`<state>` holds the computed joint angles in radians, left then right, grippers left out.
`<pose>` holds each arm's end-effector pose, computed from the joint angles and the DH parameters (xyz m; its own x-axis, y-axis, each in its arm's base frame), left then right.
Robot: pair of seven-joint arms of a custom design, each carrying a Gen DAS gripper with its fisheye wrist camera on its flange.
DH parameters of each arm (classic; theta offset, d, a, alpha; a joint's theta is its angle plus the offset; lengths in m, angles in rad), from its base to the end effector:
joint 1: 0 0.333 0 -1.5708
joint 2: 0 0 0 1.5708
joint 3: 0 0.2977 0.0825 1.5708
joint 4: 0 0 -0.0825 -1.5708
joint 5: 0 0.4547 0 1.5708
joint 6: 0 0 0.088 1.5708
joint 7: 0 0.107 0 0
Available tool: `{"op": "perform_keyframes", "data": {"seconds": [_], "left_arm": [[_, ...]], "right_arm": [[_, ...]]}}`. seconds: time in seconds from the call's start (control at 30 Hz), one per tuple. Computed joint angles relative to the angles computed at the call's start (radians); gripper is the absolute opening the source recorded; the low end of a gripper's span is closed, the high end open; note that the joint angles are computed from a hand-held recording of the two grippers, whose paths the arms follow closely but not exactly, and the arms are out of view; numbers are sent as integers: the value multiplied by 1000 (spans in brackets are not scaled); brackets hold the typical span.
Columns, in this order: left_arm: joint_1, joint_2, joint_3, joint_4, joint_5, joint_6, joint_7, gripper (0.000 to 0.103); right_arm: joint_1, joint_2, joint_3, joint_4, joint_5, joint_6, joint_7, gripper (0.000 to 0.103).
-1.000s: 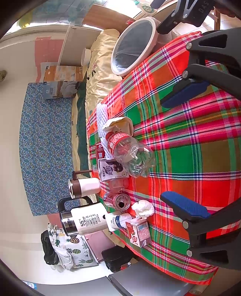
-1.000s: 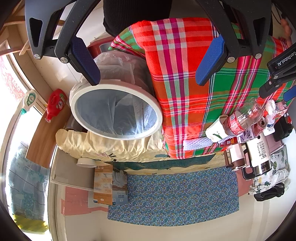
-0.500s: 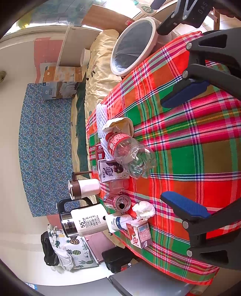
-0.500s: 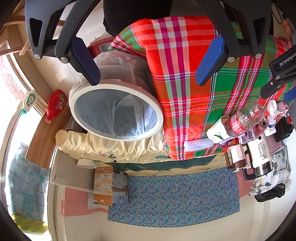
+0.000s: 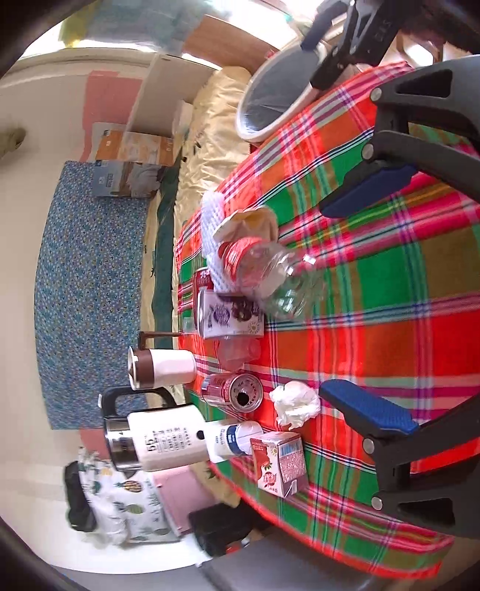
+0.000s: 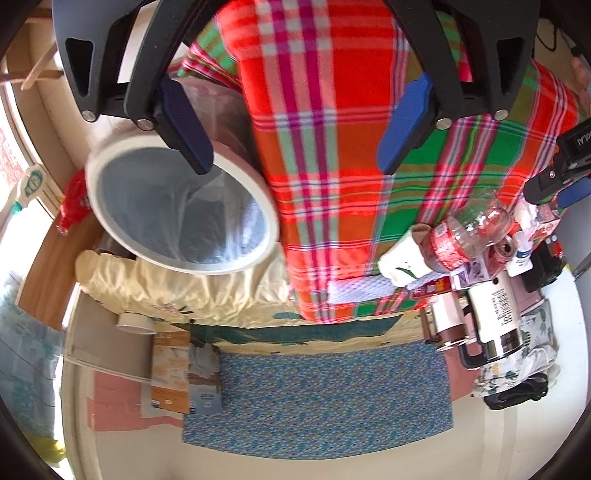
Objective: Collect trash
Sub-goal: 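Grasp the clear Coca-Cola bottle with the left gripper while the right gripper approaches the tissue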
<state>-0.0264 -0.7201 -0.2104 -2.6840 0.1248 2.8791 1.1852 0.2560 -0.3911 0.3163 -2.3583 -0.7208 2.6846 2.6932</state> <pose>0.4439 -0.1156 0.5096 0.0019 -0.9986 0.0523 -0.6069 -0.0427 -0.7936 0.4483 0.3224 0.4968 0.0336 -0.9989 -0.0315 -0.6261 0.0035 -0.7798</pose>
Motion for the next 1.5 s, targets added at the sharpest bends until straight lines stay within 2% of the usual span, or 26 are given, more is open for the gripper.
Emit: {"op": "perform_keyframes", "data": {"seconds": [0.07, 0.2, 0.3, 0.37, 0.43, 0.5, 0.63, 0.73, 0.87, 0.9, 0.93, 1.17, 1.3, 1.4, 1.43, 1.5], "left_arm": [[29, 17, -2, 16, 18, -4, 4, 90], [-42, 77, 109, 61, -45, -29, 108, 98], [-30, 115, 98, 91, -52, -13, 144, 98], [-89, 154, 149, 121, -107, -10, 213, 98], [-111, 204, 162, 166, -148, -36, 255, 92], [-109, 252, 153, 213, -169, -72, 279, 81], [-124, 325, 162, 275, -249, -94, 339, 80], [-159, 373, 192, 321, -351, -108, 426, 80], [-153, 425, 182, 376, -420, -145, 513, 80], [-142, 443, 171, 394, -419, -154, 516, 77], [-136, 451, 164, 400, -425, -156, 525, 68], [-136, 461, 168, 413, -567, -180, 634, 64], [-96, 423, 141, 367, -540, -132, 559, 64], [-86, 390, 144, 333, -517, -104, 513, 64], [-61, 379, 124, 321, -468, -94, 469, 64], [-52, 362, 122, 302, -427, -69, 433, 64]], "right_arm": [[10, 48, -16, 39, 22, 15, -38, 81], [19, 126, -40, 102, 38, 57, -67, 73], [35, 175, -60, 149, 54, 53, -101, 70], [48, 208, -77, 182, 71, 56, -128, 70], [65, 243, -98, 218, 110, 55, -173, 70], [76, 269, -116, 248, 141, 58, -206, 70], [90, 314, -132, 309, 130, 41, -227, 70], [106, 349, -151, 344, 170, 61, -267, 70], [120, 385, -169, 384, 183, 58, -259, 70], [124, 393, -173, 394, 188, 52, -261, 70], [128, 399, -176, 401, 195, 52, -265, 70], [148, 434, -191, 435, 261, 68, -331, 70], [158, 456, -190, 454, 344, 84, -403, 70], [168, 474, -191, 473, 387, 86, -439, 70], [172, 477, -192, 474, 391, 91, -445, 70], [179, 482, -191, 474, 405, 109, -466, 70]]}}
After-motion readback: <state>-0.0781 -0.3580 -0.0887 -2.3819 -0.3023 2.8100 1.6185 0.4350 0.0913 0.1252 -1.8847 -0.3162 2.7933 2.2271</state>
